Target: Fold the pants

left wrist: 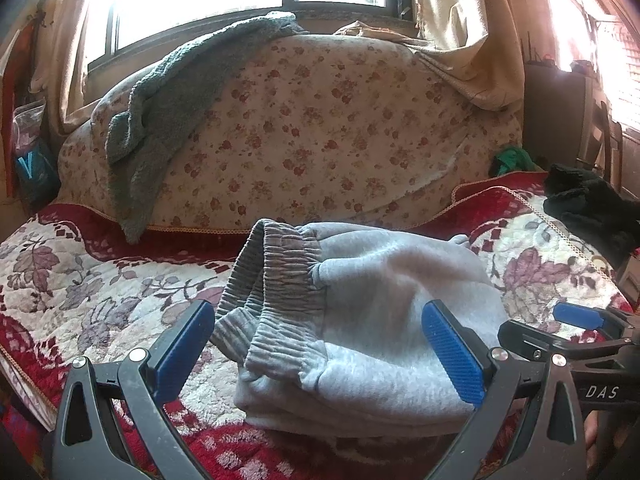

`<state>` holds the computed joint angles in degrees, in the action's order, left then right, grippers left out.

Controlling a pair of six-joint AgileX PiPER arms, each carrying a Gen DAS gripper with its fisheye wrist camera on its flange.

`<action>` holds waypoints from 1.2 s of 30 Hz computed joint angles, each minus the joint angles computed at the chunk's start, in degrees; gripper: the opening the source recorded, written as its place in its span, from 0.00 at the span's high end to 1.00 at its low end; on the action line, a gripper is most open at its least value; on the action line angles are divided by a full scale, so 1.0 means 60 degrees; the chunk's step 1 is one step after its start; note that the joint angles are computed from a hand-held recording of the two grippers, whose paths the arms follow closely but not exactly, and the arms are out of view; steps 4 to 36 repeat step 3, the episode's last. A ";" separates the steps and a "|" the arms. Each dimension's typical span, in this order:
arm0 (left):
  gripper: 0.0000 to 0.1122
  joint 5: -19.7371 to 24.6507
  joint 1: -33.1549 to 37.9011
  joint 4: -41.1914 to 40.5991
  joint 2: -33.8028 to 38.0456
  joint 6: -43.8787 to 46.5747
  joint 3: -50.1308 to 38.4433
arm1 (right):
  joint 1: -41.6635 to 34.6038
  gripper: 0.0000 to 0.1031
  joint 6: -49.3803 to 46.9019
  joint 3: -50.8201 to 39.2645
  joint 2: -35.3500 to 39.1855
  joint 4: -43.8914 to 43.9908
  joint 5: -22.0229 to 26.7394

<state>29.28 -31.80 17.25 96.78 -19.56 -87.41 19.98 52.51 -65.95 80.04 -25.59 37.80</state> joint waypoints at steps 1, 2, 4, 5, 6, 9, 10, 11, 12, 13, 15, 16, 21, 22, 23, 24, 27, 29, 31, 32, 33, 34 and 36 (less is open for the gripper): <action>0.08 -0.0084 0.0024 -0.0086 -0.0021 0.0094 0.0043 | 0.0010 0.00 0.0026 -0.0004 -0.0001 -0.0015 0.0011; 0.08 -0.0065 0.0041 -0.0136 -0.0010 0.0146 0.0019 | 0.0007 0.00 0.0030 0.0004 -0.0002 -0.0012 0.0009; 0.08 -0.0026 0.0071 -0.0277 0.0008 0.0275 -0.0015 | 0.0011 0.00 0.0042 0.0000 -0.0002 -0.0013 0.0017; 0.08 -0.0026 0.0071 -0.0277 0.0008 0.0275 -0.0015 | 0.0011 0.00 0.0042 0.0000 -0.0002 -0.0013 0.0017; 0.08 -0.0026 0.0071 -0.0277 0.0008 0.0275 -0.0015 | 0.0011 0.00 0.0042 0.0000 -0.0002 -0.0013 0.0017; 0.08 -0.0026 0.0071 -0.0277 0.0008 0.0275 -0.0015 | 0.0011 0.00 0.0042 0.0000 -0.0002 -0.0013 0.0017; 0.08 -0.0026 0.0071 -0.0277 0.0008 0.0275 -0.0015 | 0.0011 0.00 0.0042 0.0000 -0.0002 -0.0013 0.0017; 0.08 -0.0026 0.0071 -0.0277 0.0008 0.0275 -0.0015 | 0.0011 0.00 0.0042 0.0000 -0.0002 -0.0013 0.0017; 0.08 -0.0026 0.0071 -0.0277 0.0008 0.0275 -0.0015 | 0.0011 0.00 0.0042 0.0000 -0.0002 -0.0013 0.0017; 0.08 -0.0026 0.0071 -0.0277 0.0008 0.0275 -0.0015 | 0.0011 0.00 0.0042 0.0000 -0.0002 -0.0013 0.0017; 0.08 -0.0026 0.0071 -0.0277 0.0008 0.0275 -0.0015 | 0.0011 0.00 0.0042 0.0000 -0.0002 -0.0013 0.0017; 0.08 -0.0026 0.0071 -0.0277 0.0008 0.0275 -0.0015 | 0.0011 0.00 0.0042 0.0000 -0.0002 -0.0013 0.0017; 0.08 -0.0026 0.0071 -0.0277 0.0008 0.0275 -0.0015 | 0.0011 0.00 0.0042 0.0000 -0.0002 -0.0013 0.0017; 0.08 -0.0026 0.0071 -0.0277 0.0008 0.0275 -0.0015 | 0.0011 0.00 0.0042 0.0000 -0.0002 -0.0013 0.0017; 0.08 -0.0026 0.0071 -0.0277 0.0008 0.0275 -0.0015 | 0.0011 0.00 0.0042 0.0000 -0.0002 -0.0013 0.0017; 0.08 -0.0026 0.0071 -0.0277 0.0008 0.0275 -0.0015 | 0.0011 0.00 0.0042 0.0000 -0.0002 -0.0013 0.0017; 0.08 -0.0026 0.0071 -0.0277 0.0008 0.0275 -0.0015 | 0.0011 0.00 0.0042 0.0000 -0.0002 -0.0013 0.0017; 0.08 -0.0026 0.0071 -0.0277 0.0008 0.0275 -0.0015 | 0.0011 0.00 0.0042 0.0000 -0.0002 -0.0013 0.0017; 0.08 -0.0026 0.0071 -0.0277 0.0008 0.0275 -0.0015 | 0.0011 0.00 0.0042 0.0000 -0.0002 -0.0013 0.0017; 0.08 -0.0026 0.0071 -0.0277 0.0008 0.0275 -0.0015 | 0.0011 0.00 0.0042 0.0000 -0.0002 -0.0013 0.0017; 0.08 -0.0026 0.0071 -0.0277 0.0008 0.0275 -0.0015 | 0.0011 0.00 0.0042 0.0000 -0.0002 -0.0013 0.0017; 0.08 -0.0026 0.0071 -0.0277 0.0008 0.0275 -0.0015 | 0.0011 0.00 0.0042 0.0000 -0.0002 -0.0013 0.0017; 0.08 -0.0026 0.0071 -0.0277 0.0008 0.0275 -0.0015 | 0.0011 0.00 0.0042 0.0000 -0.0002 -0.0013 0.0017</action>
